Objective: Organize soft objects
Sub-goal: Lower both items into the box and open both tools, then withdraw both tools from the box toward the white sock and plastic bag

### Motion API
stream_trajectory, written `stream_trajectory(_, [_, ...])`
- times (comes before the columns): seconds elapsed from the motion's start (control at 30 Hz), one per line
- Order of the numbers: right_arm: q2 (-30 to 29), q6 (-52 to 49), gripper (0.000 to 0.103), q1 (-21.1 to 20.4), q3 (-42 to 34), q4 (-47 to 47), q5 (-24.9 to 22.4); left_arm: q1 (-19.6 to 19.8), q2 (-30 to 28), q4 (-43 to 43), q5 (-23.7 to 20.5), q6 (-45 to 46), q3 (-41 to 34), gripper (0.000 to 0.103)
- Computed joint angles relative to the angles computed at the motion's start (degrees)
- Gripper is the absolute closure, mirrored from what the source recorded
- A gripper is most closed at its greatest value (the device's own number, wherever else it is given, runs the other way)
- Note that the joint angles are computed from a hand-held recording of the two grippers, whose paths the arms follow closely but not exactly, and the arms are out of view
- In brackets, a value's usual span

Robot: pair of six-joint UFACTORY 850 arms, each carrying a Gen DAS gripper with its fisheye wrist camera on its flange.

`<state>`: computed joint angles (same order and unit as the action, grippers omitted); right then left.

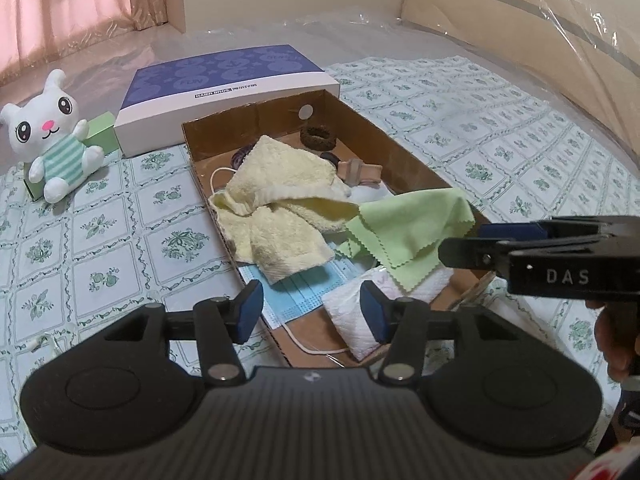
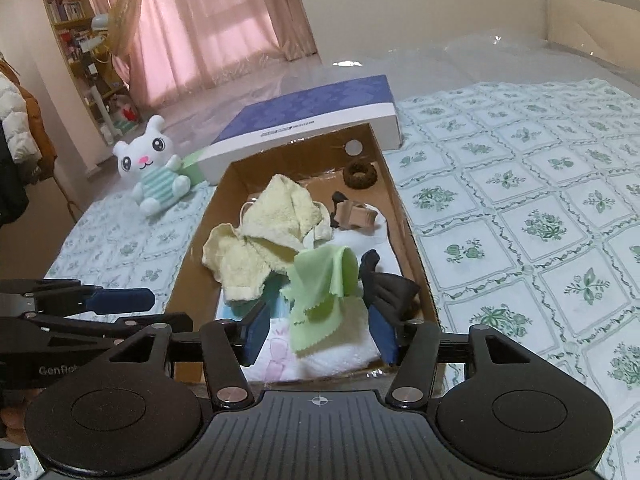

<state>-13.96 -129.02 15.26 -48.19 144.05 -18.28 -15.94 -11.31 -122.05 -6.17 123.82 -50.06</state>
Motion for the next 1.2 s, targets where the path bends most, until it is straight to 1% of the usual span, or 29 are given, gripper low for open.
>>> stream_trajectory(0.07, [0.95, -0.53, 0.046, -0.09, 0.93, 0.65, -0.34, -0.24, 0.62, 0.26, 0.22, -0.56, 0.43, 0.049])
stream_trajectory(0.17, [2.59, -2.39, 0.044, 0.27, 2.28, 2.55, -0.21, -0.48, 1.79, 3.09, 0.49, -4.21, 1.21, 0.048])
stream_trajectory(0.4, [6.43, -4.99, 0.042, 1.28, 5.46, 6.53, -0.24, -0.98, 5.34, 4.36, 1.40, -7.55, 3.78, 0.047])
stream_trajectory(0.57, [9.45, -9.40, 0.041, 2.58, 7.88, 12.31, 0.30, -1.43, 8.61, 1.89, 2.77, -6.60, 6.10, 0.047])
stream_trajectory(0.6, [10.05, -9.69, 0.041, 2.79, 8.35, 13.04, 0.24, -1.44, 9.34, 2.72, 2.87, -7.77, 6.65, 0.047])
stream_trajectory(0.7, [11.86, -9.69, 0.041, 3.37, 9.78, 13.71, -0.06, -1.44, 11.54, 8.96, 3.15, -14.86, 8.24, 0.047])
stream_trajectory(0.87, [14.94, -10.64, 0.041, 4.74, 11.90, 15.78, -0.03, -1.47, 15.48, 12.67, 3.97, -19.62, 10.87, 0.047])
stream_trajectory(0.93, [16.32, -10.87, 0.041, 5.39, 12.79, 16.55, -0.03, -1.35, 17.19, 19.29, 3.87, -26.37, 11.95, 0.047])
stream_trajectory(1.03, [18.25, -12.20, 0.041, 6.32, 13.93, 18.80, 0.43, -1.30, 20.03, 21.03, 4.06, -28.31, 13.80, 0.047])
stream_trajectory(1.13, [19.90, -13.69, 0.041, 7.32, 14.94, 21.36, 0.91, -1.00, 22.92, 27.38, 3.82, -34.95, 15.67, 0.047])
stream_trajectory(1.2, [20.99, -15.71, 0.041, 8.10, 15.69, 24.06, 1.18, -0.86, 25.10, 28.06, 4.10, -35.78, 17.16, 0.046])
